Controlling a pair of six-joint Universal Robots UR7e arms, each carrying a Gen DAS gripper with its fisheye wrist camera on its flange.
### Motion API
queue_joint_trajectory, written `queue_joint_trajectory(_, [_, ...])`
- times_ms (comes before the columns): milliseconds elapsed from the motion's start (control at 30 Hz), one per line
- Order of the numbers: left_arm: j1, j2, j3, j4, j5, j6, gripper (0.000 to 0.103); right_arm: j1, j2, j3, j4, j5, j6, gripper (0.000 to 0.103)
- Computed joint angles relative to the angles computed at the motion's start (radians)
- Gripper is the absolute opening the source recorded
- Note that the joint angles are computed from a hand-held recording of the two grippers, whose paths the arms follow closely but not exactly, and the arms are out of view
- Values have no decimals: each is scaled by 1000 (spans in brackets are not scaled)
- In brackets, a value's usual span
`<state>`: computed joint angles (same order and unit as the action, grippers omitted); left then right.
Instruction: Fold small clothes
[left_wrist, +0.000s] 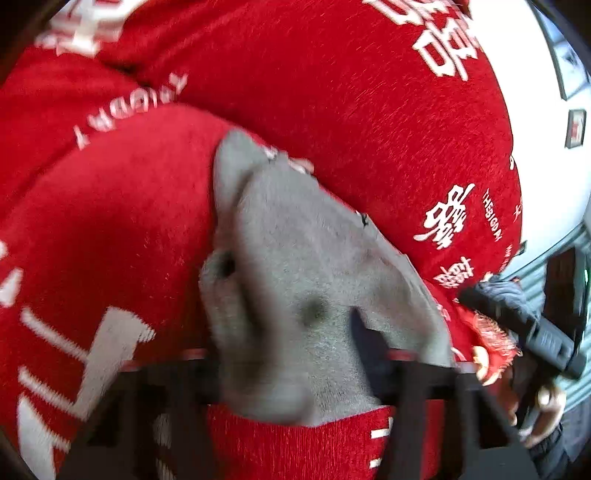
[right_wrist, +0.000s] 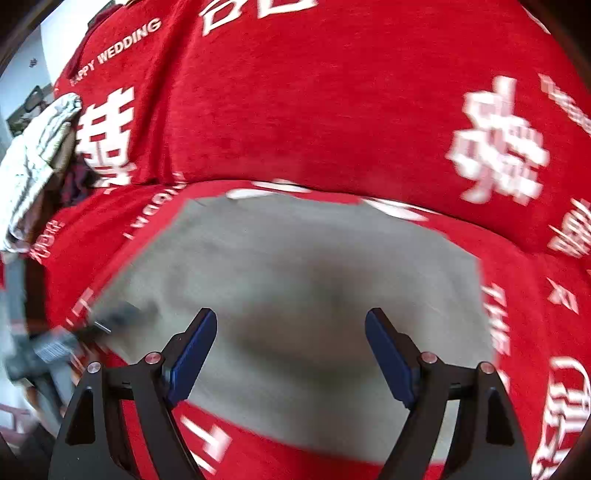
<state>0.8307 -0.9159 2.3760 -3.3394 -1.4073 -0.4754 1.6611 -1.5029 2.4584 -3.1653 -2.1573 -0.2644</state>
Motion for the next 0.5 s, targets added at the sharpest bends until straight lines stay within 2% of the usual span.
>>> queue_joint_trajectory(67, [41, 2, 2, -37, -55, -24, 29, 1, 69, -90, 93, 37, 54, 85])
queue_joint_trajectory(133, [58, 6, 3, -52, -68, -29, 23, -1, 139, -170, 162, 61, 100, 85])
queue_joint_trajectory(300, [3, 5, -8, 13, 12, -12, 23, 22, 359, -383, 298, 40, 187, 85])
queue_joint_trajectory(400, [-12, 4, -15, 44, 44, -15, 20, 25, 453, -490, 421, 64, 236, 85])
queue_joint_trajectory(500, [-23, 3, -20, 66, 63, -24, 20, 45, 540, -576, 488, 6, 247, 85])
